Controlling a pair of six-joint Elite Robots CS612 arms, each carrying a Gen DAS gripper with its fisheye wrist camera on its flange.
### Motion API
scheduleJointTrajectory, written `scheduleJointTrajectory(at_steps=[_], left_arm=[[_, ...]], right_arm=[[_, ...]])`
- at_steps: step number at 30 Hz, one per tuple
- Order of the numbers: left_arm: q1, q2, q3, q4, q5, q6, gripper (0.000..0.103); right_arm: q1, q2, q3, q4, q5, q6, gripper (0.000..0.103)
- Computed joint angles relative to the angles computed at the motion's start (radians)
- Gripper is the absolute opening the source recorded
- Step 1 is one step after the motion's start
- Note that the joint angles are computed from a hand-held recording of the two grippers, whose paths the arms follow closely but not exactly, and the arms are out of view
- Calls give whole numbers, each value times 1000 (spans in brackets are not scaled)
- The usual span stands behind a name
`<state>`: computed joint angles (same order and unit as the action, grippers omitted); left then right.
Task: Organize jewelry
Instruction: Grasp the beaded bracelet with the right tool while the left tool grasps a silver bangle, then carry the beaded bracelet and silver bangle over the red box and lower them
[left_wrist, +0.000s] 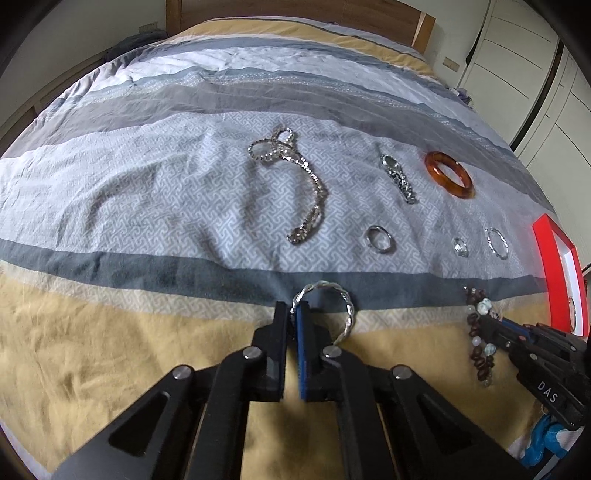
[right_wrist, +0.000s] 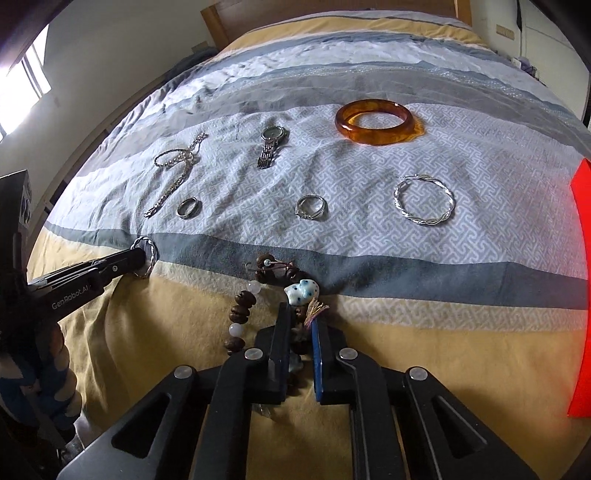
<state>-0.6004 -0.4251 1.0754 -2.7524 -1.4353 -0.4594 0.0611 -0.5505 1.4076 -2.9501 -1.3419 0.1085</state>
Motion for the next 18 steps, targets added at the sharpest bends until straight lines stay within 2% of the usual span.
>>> scheduleJointTrajectory(at_steps=[9, 18], left_arm=[[-33, -118, 168, -110, 72, 0, 3], [-83, -227, 326, -259, 130, -14, 3]], right_arm=[[-5, -101, 137, -140, -7, 1, 8], [-23, -229, 322, -313, -11, -1, 8]])
